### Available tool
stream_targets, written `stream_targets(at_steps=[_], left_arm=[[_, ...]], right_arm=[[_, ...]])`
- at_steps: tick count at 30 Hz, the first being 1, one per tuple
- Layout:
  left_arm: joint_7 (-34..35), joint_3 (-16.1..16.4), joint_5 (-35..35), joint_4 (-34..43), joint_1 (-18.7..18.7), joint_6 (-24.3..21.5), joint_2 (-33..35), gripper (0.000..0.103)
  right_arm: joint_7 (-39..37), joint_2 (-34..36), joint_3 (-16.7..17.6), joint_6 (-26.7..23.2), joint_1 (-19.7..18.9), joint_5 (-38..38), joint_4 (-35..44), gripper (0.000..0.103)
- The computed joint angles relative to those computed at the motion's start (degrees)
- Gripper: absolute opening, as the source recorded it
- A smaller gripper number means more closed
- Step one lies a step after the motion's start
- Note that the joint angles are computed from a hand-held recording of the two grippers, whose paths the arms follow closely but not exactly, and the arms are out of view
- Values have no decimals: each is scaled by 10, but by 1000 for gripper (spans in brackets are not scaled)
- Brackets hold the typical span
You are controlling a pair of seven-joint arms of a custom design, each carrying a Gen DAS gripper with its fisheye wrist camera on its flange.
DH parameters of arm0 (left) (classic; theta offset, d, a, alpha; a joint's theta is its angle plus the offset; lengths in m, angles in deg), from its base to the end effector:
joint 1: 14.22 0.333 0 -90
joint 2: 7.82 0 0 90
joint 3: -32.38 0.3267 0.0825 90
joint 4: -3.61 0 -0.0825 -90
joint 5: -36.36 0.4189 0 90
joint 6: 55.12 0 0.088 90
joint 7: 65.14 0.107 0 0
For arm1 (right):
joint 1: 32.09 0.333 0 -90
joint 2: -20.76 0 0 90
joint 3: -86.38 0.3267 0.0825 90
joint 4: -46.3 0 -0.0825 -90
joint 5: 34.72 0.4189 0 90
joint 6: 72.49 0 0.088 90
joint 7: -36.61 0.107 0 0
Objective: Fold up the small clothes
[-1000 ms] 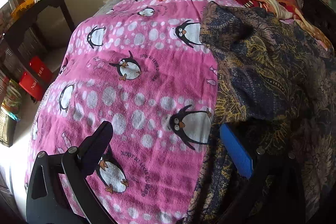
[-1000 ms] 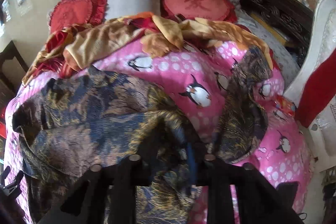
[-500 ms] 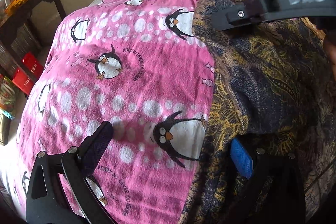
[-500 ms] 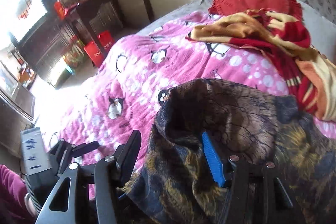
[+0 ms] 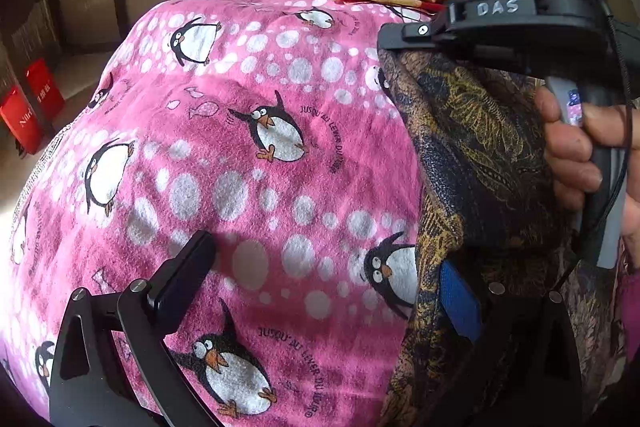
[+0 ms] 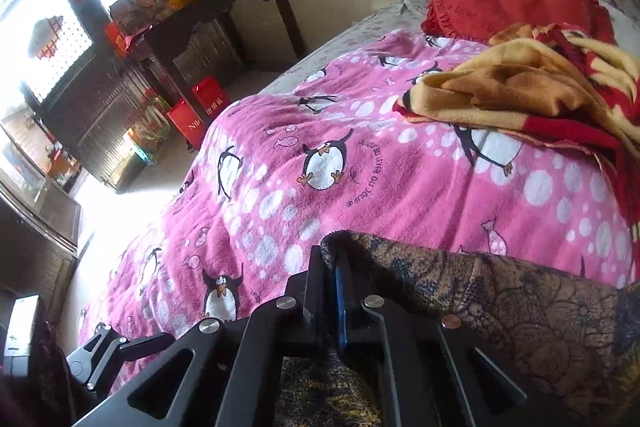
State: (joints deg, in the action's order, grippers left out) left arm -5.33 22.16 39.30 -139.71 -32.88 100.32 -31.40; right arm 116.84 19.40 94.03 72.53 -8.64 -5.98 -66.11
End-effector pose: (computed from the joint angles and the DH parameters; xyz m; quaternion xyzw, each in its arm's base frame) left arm 0.4214 -0.2392 0.4903 -0.6645 0.6813 -0.2772 0.1320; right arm 0.5398 0.3203 0.5472 -0.7795 0.5240 0.0005 0.3432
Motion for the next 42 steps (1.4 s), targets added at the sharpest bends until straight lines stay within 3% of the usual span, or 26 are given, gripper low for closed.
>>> stream_targets(at_steps=[1,2,3,4,7,10,13,15,16,17,19,22,24,26,31,34,35,37,38,39,41,42], left_arm=[[3,-1,0,0,-3,-4,-3,103],[11,4,-2,-2,-6,-9,-8,103],[17,5,-4,-1,-9,-11,-10,103],[22,8,-8,-10,-13,-13,-21,103],[29,9,-9,-17,-13,-16,-39,103],[-1,-23,37,-23,14,-21,-64,102],[-20,-33,67,-20,24,-32,-75,102],[-30,-31,74,-8,25,-39,-67,102],[-34,-30,74,-2,24,-36,-64,102],[-40,-30,76,5,24,-35,-58,102],[-52,-35,83,24,26,-30,-38,102],[-67,-45,97,54,28,-24,-1,102],[-72,-50,109,74,28,-19,26,102],[-83,-59,128,92,31,-22,51,102],[-88,-63,149,132,22,-62,113,102],[-104,-63,163,137,21,-75,129,102],[-112,-64,175,136,22,-74,130,103],[-123,-66,195,138,21,-78,132,103],[-125,-66,198,140,20,-80,133,103],[-126,-65,199,140,19,-80,134,103],[-128,-62,199,138,17,-76,134,103],[-131,-62,202,138,17,-76,134,103]], right_arm=[[-18,-14,-5,4,-3,45,-15,6],[-20,-34,-10,12,-6,69,-31,15],[-10,-62,-11,22,-9,67,-52,24],[9,-88,-10,40,-15,39,-73,25],[27,-158,-13,30,-28,-29,-123,25],[10,-194,-16,0,-18,-35,-158,25],[65,-176,24,4,-38,-116,-169,25],[161,-146,69,17,-76,-236,-164,20],[184,-133,73,30,-79,-267,-163,20],[205,-133,73,53,-75,-279,-168,20],[233,-137,74,42,-73,-319,-162,21],[235,-181,52,32,-56,-318,-188,25],[232,-232,36,25,-54,-303,-224,50],[253,-308,36,16,-79,-312,-275,60],[336,-460,53,-42,-210,-371,-365,62],[388,-484,55,-82,-289,-402,-382,67],[388,-480,44,-89,-297,-404,-383,67],[365,-467,0,-80,-281,-376,-389,53],[348,-466,-25,-66,-264,-351,-394,24],[340,-466,-30,-61,-261,-338,-394,13],[339,-481,-10,-44,-283,-352,-400,3],[342,-493,-8,-32,-290,-352,-406,3]])
